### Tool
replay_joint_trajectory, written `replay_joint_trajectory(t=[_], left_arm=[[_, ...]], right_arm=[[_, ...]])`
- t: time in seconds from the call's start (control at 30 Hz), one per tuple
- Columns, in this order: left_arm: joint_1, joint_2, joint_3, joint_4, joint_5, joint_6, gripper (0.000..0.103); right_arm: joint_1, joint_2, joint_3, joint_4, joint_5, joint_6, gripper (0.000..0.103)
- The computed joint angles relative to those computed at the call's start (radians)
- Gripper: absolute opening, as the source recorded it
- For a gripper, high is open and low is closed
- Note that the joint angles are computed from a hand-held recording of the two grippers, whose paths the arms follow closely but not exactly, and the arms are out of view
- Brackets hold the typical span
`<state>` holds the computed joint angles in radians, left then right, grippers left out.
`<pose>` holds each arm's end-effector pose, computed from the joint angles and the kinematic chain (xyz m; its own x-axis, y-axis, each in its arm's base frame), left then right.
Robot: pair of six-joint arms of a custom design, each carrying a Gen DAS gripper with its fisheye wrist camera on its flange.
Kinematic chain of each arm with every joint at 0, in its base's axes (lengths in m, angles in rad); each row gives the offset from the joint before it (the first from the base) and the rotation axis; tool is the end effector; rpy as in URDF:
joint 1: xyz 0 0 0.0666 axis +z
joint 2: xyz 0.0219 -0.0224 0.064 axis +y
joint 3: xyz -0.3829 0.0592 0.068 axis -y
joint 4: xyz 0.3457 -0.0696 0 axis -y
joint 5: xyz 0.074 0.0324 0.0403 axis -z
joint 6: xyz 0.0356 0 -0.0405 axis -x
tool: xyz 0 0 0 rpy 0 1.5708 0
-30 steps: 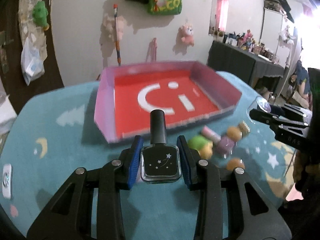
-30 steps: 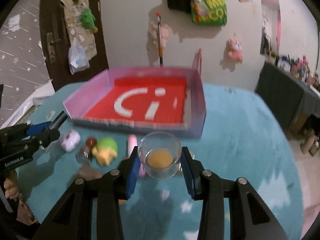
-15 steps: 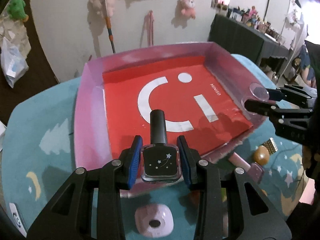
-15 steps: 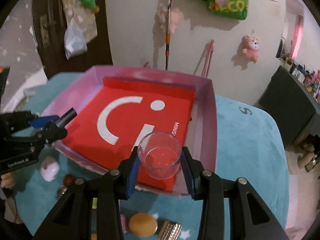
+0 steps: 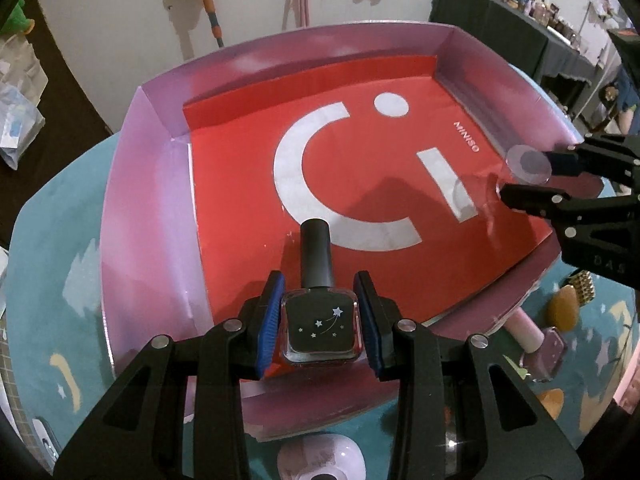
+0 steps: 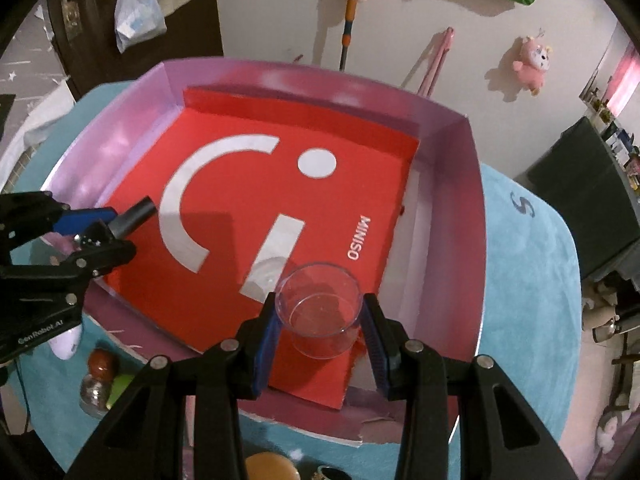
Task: Organize rigid objects
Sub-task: 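Lower the black polish and glass cup into the pink box, open both tools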
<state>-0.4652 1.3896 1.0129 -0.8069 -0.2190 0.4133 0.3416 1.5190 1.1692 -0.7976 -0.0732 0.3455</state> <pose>0.3448 -0.1649 0.2915 -0.9043 0.0153 -0.4266 0.0015 0.9995 0.0326 0.4134 0.1493 0.2981 -0.6855 -0.6022 -0.4092 -0.6319 0.7713 -0.0764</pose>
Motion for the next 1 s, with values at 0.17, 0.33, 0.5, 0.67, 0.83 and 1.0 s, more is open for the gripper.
replay_joint_trajectory(t=[0.17, 0.33, 0.5, 0.67, 0.83, 1.0], left_arm=[[0.012, 0.009, -0.010, 0.009, 0.015, 0.000, 0.034], [0.021, 0.008, -0.014, 0.019, 0.026, 0.002, 0.034], [0.022, 0.010, -0.010, 0.015, 0.026, -0.004, 0.034], [0.025, 0.003, -0.017, 0.022, 0.035, -0.005, 0.034], [0.030, 0.001, -0.017, 0.024, 0.047, 0.004, 0.034], [0.028, -0.019, -0.026, 0.050, 0.049, -0.001, 0.051]], right_arm=[[0.003, 0.010, 0.010, -0.021, -0.005, 0.015, 0.043], [0.008, 0.024, 0.005, -0.013, 0.010, 0.023, 0.041], [0.009, 0.025, 0.006, -0.012, 0.005, 0.019, 0.041], [0.011, 0.021, 0.005, -0.017, 0.010, 0.020, 0.041], [0.014, 0.027, 0.012, -0.020, 0.011, 0.017, 0.041], [0.019, 0.030, 0.014, -0.019, 0.010, 0.012, 0.044]])
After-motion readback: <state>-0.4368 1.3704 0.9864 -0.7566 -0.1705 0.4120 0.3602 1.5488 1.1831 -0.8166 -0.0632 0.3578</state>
